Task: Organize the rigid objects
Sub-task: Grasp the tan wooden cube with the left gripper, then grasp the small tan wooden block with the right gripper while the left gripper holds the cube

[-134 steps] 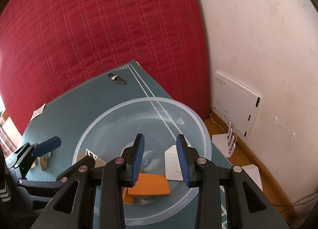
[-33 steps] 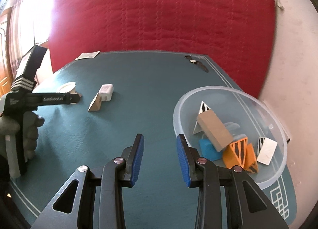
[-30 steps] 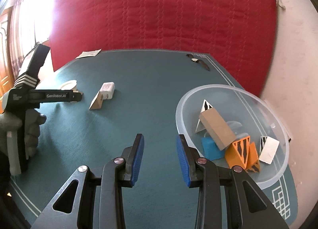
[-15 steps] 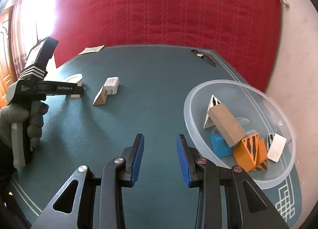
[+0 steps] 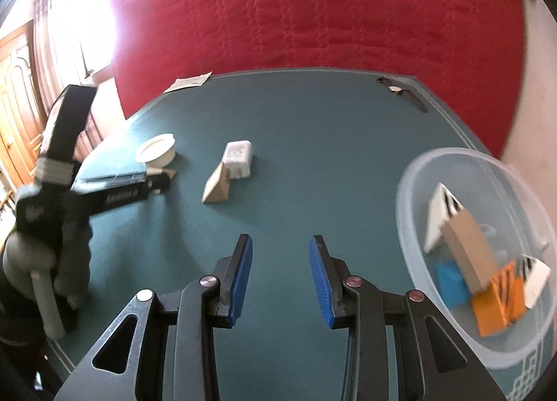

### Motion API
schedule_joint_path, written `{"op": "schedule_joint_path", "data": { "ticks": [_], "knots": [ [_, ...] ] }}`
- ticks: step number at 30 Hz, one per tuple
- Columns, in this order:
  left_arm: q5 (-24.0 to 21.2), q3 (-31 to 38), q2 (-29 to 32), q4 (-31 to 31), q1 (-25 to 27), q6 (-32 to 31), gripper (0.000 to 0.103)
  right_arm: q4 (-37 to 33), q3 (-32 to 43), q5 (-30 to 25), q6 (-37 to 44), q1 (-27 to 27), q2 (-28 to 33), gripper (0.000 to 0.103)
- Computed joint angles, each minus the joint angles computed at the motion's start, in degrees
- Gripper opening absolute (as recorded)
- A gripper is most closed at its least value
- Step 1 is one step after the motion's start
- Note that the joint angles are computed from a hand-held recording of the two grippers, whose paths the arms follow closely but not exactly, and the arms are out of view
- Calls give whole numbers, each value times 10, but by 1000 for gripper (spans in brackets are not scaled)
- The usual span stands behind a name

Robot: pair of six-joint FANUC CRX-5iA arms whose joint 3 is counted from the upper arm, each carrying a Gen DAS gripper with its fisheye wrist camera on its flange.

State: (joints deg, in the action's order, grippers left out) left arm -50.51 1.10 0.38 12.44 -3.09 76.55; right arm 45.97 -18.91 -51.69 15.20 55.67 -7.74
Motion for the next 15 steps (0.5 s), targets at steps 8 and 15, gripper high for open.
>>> {"op": "schedule_joint_path", "data": {
  "ticks": [8,15],
  "knots": [
    [-4,-27,-24,18,25,-39,32,-47,73,19,43,-35,67,36],
    [-2,-49,-41,40,47,-67,32,-72,132,10,69,-51,124,36]
  ]
}}
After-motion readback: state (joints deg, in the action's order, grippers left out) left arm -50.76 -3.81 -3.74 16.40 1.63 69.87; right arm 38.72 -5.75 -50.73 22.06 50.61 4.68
